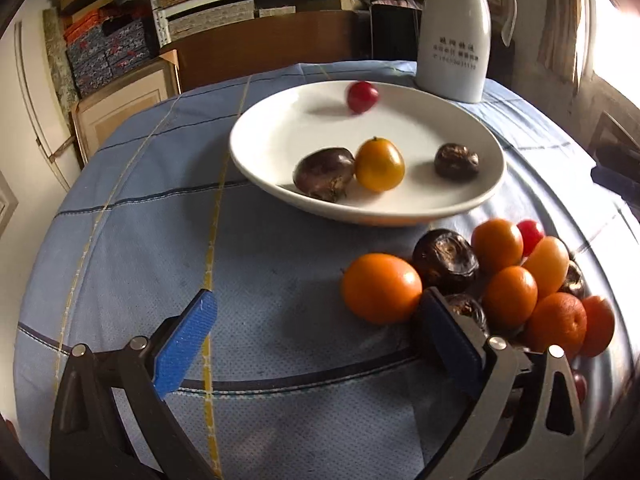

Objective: Organize fruits
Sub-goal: 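Withdraw both grippers from the plate toward the remaining oranges, then grasp an orange with the left gripper while the right gripper grasps a large orange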

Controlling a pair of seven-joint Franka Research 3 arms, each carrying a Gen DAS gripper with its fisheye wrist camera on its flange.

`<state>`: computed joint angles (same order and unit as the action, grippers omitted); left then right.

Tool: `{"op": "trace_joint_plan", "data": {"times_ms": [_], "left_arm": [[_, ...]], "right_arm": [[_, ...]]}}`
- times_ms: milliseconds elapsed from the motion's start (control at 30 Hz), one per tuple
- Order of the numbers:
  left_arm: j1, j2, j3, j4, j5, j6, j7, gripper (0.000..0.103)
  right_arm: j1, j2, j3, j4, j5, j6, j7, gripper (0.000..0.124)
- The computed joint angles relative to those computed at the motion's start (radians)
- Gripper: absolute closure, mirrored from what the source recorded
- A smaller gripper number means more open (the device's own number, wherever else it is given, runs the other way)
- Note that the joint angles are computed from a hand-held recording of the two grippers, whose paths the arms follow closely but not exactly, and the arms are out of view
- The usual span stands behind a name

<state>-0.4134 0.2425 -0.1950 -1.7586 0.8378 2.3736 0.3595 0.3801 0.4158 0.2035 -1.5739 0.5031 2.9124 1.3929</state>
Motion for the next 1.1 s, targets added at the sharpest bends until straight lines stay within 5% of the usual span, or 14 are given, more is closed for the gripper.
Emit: {"op": "trace_joint_plan", "data": {"times_ms": [167, 533, 567, 667, 700, 1100], "left_arm": [[-0.004, -0.003, 0.003, 0.01, -0.001, -0.104, -0.023, 0.004], [0.047, -0.016, 0.002, -0.038, -0.036, 0.121, 0.026, 0.005], [0.049, -0.017, 0.003, -0.042, -0.04, 0.137, 0.029, 0.009], [0.064, 0.003, -0.004, -0.033, -0.103, 0.183, 0.097, 0.047], [0.069, 0.018, -0.009, -0.019, -0.139, 0.179, 0.137, 0.051], [0.041, 0.042, 0.02, 0.014, -0.163, 0.18, 0.161, 0.064]], "right_arm": [[-0.006, -0.003, 0.003, -0.008, 0.016, 0.004, 0.002, 0.034], [0.012, -0.003, -0.01, -0.008, -0.014, -0.018, -0.004, 0.034], [0.012, -0.006, -0.01, -0.012, -0.015, -0.018, -0.003, 0.034], [0.013, -0.014, -0.01, -0.026, -0.019, -0.012, -0.007, 0.034], [0.014, -0.016, -0.011, -0.031, -0.022, -0.013, -0.006, 0.034], [0.027, -0.038, -0.018, -0.068, -0.059, -0.047, -0.022, 0.036]]}}
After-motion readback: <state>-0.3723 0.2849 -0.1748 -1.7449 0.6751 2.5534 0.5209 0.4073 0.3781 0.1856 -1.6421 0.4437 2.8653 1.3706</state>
